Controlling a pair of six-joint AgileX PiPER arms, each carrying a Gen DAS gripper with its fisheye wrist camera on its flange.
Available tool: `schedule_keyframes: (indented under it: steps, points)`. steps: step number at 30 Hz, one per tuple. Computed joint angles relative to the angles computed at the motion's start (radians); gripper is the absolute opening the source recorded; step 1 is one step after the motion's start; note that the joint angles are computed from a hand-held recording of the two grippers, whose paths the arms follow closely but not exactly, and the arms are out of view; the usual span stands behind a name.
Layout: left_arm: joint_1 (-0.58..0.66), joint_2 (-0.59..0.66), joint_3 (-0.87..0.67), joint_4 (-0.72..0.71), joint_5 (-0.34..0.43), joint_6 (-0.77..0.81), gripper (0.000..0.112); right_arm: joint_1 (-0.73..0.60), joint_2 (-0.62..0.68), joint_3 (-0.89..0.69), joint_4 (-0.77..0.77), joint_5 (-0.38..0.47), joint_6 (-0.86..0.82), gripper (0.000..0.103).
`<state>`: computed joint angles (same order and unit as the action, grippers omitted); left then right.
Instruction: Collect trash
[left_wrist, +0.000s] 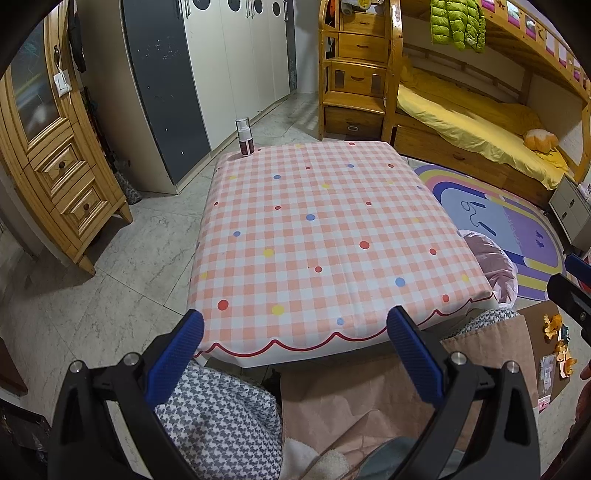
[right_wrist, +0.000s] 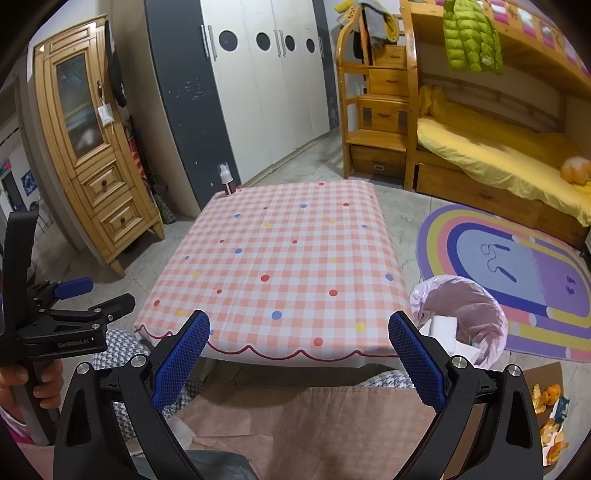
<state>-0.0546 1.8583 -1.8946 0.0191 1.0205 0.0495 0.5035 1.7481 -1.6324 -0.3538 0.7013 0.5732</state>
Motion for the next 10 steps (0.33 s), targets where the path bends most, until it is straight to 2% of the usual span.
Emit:
schedule_keyframes:
  steps: [7,10]
  points:
    - [0.0,0.029,-0.021,-0.019,0.01,0.016,0.096,-0.063,-0.046,0.084,0.0,-0.062,0.037,0.096]
    - [0.002,0.049,-0.034,-0.032,0.017,0.025,0.096,-0.128,-0.108,0.185,-0.106,-0.101,0.142,0.096]
